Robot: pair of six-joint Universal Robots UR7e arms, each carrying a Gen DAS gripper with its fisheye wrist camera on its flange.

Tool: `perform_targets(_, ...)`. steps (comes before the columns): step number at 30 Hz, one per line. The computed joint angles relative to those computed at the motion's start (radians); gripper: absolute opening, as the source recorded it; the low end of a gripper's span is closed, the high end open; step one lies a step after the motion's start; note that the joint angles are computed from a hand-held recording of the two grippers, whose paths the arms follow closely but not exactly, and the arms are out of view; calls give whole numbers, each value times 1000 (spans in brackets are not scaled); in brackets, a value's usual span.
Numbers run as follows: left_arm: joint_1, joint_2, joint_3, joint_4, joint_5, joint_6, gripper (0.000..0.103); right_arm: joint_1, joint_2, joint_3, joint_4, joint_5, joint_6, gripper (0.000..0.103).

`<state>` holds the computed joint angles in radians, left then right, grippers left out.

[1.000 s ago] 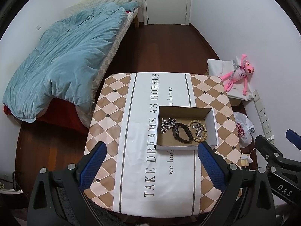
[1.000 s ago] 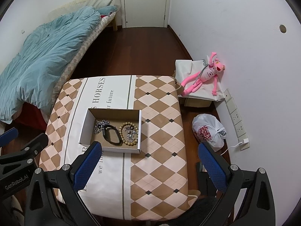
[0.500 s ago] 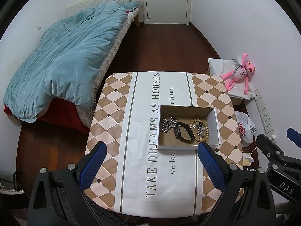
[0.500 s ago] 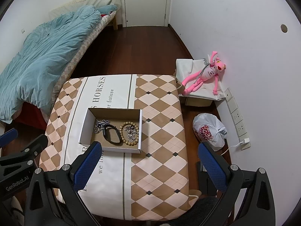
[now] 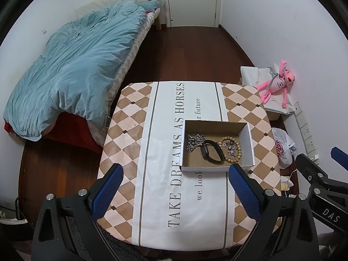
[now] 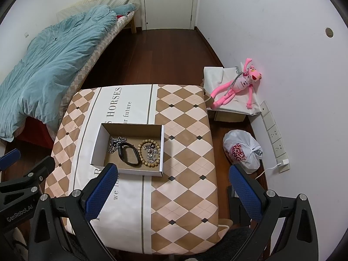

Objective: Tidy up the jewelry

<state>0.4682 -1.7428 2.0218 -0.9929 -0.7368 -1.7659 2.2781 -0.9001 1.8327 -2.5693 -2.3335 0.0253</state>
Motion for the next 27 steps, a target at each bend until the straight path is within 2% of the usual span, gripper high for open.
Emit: perform_targets(27, 2, 17, -9, -18, 1, 15, 99, -13, -4, 21, -12, -5, -9, 103)
